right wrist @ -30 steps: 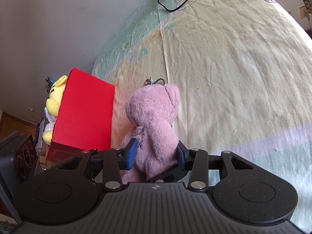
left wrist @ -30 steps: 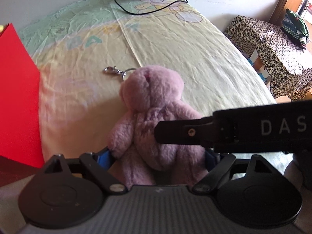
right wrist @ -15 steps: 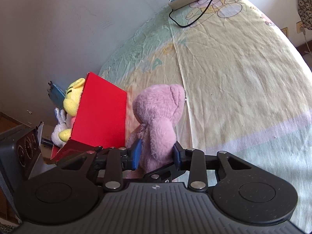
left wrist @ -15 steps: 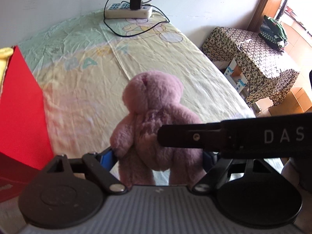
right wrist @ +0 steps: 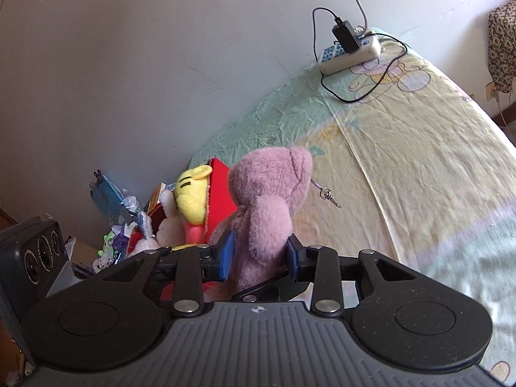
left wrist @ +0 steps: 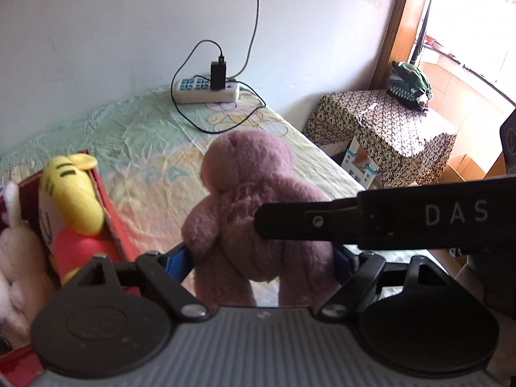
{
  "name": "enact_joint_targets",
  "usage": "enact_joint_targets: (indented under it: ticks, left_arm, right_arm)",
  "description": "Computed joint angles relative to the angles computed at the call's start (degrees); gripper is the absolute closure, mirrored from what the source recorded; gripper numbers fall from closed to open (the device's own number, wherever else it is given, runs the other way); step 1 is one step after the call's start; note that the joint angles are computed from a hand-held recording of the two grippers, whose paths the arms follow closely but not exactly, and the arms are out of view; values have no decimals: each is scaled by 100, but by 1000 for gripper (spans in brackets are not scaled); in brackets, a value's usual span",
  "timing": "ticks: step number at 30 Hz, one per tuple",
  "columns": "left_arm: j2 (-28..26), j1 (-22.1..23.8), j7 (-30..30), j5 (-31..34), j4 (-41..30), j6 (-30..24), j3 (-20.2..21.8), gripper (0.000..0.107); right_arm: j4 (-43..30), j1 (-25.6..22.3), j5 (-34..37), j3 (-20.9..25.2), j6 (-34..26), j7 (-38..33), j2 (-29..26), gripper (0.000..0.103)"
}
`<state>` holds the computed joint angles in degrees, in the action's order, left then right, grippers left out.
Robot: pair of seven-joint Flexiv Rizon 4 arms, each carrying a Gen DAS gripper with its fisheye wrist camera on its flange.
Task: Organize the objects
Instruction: 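Lift the pink teddy bear with the right gripper and carry it over the red box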
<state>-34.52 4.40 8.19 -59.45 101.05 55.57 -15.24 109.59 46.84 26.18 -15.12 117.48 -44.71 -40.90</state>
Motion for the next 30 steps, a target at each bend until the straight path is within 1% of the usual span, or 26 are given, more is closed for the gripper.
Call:
enact_joint_targets:
  ticks: [3,6,9,12,13,16,20,26,30]
  left_arm:
    - [44,193,237,-196,-84,-164,-31,25]
    - [40,331,354,-333,-234,-380,19,25]
    - [27,433,500,-529,-356,-493,58,25]
    - [-20,504,733,-806,-467,-466,70,25]
    - [-72,572,725,-719,-572,-686,106,25]
    - [-219,589,784,-864,-772,-536,127,25]
    - [-515,645,549,-772,-1158,-444,121,25]
    - [-969,719,191,-525,-1668,-116,-19,25]
    - [-1339,715,-436,7,-2108,-84,1,25]
  right_arm:
    - [-247,544,233,-571,-145,-79,-113,67]
    - [-477,943,349,-1025,-261,-69,-264,67]
    - [-726,1155,343,-1305,-306,-2,-439,67]
    - [-1019,1188,244,-1409,-321,51,-617,67]
    - [-1116,1168,195,-1407,-314,58,-671,67]
    - [-1475,1023,-6,-1327,-344,52,-856,67]
    - [-1995,798,-257,-1216,-394,30,-1170,67]
    - [-2700,350,-718,-895,-533,-4,-1549,67]
    - [-3061,23,-1105,-616,-709,4,-1743,68]
